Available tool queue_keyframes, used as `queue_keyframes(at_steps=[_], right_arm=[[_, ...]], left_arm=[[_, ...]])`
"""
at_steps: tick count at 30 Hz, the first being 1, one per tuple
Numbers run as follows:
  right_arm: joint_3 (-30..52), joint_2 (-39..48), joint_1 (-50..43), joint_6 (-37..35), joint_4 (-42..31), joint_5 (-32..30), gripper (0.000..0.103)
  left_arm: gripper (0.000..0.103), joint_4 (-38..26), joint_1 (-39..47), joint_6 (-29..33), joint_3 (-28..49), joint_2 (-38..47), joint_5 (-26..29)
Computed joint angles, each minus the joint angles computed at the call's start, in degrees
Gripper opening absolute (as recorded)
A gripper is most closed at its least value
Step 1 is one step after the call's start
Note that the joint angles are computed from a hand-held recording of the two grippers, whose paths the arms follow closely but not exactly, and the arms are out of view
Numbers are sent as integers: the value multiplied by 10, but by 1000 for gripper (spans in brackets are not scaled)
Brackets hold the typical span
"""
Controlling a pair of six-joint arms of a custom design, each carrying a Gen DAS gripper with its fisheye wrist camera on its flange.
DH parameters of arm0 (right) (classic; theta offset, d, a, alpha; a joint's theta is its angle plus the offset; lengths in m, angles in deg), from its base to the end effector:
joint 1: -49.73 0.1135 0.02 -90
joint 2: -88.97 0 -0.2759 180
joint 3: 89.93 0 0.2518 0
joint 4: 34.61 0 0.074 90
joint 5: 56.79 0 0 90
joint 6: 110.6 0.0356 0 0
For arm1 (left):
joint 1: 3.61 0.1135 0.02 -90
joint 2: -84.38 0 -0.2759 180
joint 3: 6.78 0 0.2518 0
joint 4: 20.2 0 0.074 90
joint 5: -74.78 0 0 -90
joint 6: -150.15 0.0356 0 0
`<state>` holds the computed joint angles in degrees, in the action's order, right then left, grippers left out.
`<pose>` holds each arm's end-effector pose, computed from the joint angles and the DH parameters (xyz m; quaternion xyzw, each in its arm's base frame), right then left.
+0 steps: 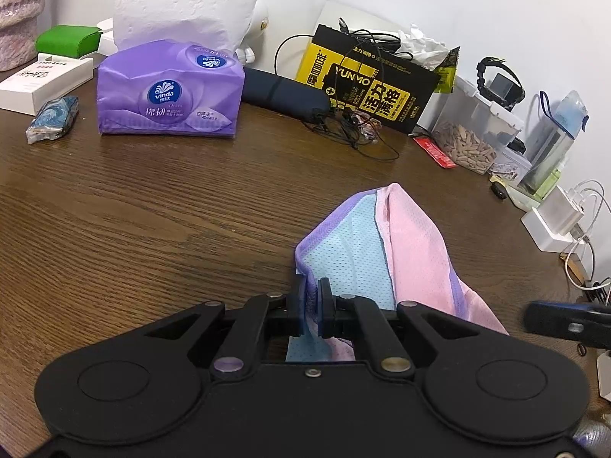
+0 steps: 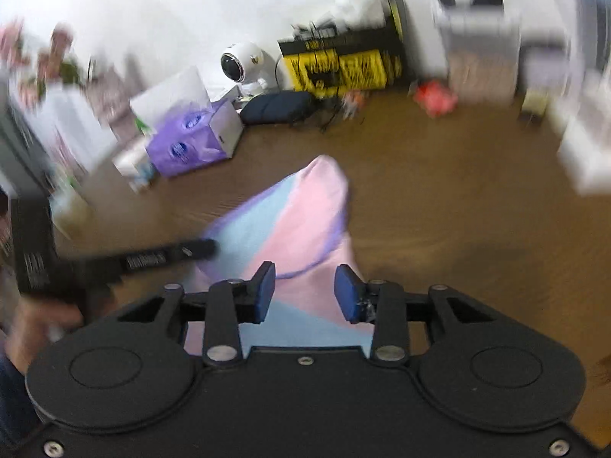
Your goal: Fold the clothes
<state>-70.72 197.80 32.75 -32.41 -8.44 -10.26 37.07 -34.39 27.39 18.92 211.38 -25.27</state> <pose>0.1557 -0.0219 0.0335 -0.0442 0.9070 0.2961 0.2962 0.1880 -0.1047 0.0111 -0.0500 0.9163 -0.1363 0.3732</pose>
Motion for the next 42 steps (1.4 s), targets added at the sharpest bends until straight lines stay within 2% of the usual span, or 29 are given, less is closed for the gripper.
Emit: queue_keyframes(at_steps=[1, 2, 5, 7, 10, 16, 19, 20, 22, 23, 26, 29, 31, 32, 33, 34, 36, 37, 40, 42], right_arm=[[13, 25, 16, 37, 6, -1, 35], [14, 35, 33, 68, 23, 11, 29], [39, 95, 53, 155, 55, 14, 27], [44, 105, 32, 171, 44, -23, 27], [54, 127, 46, 228, 55, -39, 27], [51, 137, 76, 309, 83, -27, 28], [54, 144, 84, 349, 97, 0, 28], [55, 149, 85, 357, 105, 2, 26], [46, 164, 91, 377, 152, 13, 8], [42, 169, 94, 379, 170, 18, 5], [28, 165, 106, 361, 201, 35, 5], [-6, 102, 137, 318, 227, 107, 5], [-40, -8, 185, 239, 225, 207, 5], [-42, -38, 193, 222, 205, 226, 5], [-54, -80, 229, 159, 217, 299, 5], [-51, -94, 257, 127, 213, 355, 5], [-47, -89, 305, 55, 244, 458, 5], [-33, -64, 311, 10, 260, 488, 5], [38, -4, 275, -45, 217, 484, 5], [76, 51, 258, -50, 218, 507, 14]], left_arm=[[6, 2, 0, 0, 0, 1, 1], [6, 4, -1, 0, 0, 3, 0], [6, 5, -2, 1, 1, 4, 0], [6, 3, -6, 2, 2, 4, -6], [6, -2, -15, 5, 4, 3, -18], [6, -2, -15, 6, 5, 3, -17], [6, 5, -12, 16, 3, 7, -17], [6, 12, -6, 22, 0, 11, -13], [6, 23, 2, 33, -5, 15, -7], [6, 25, 2, 34, -5, 17, -7], [6, 29, -3, 34, -6, 19, -15], [6, 33, -9, 38, -8, 21, -23], [6, 36, -6, 40, -10, 21, -21], [6, 34, -8, 39, -10, 20, -23], [6, 36, -9, 39, -10, 21, -25], [6, 39, -11, 40, -10, 23, -29], [6, 28, -27, 37, -3, 21, -45], [6, 23, -33, 37, -1, 20, -52], [6, 5, -46, 34, 8, 14, -66], [6, -2, -51, 35, 12, 12, -70]])
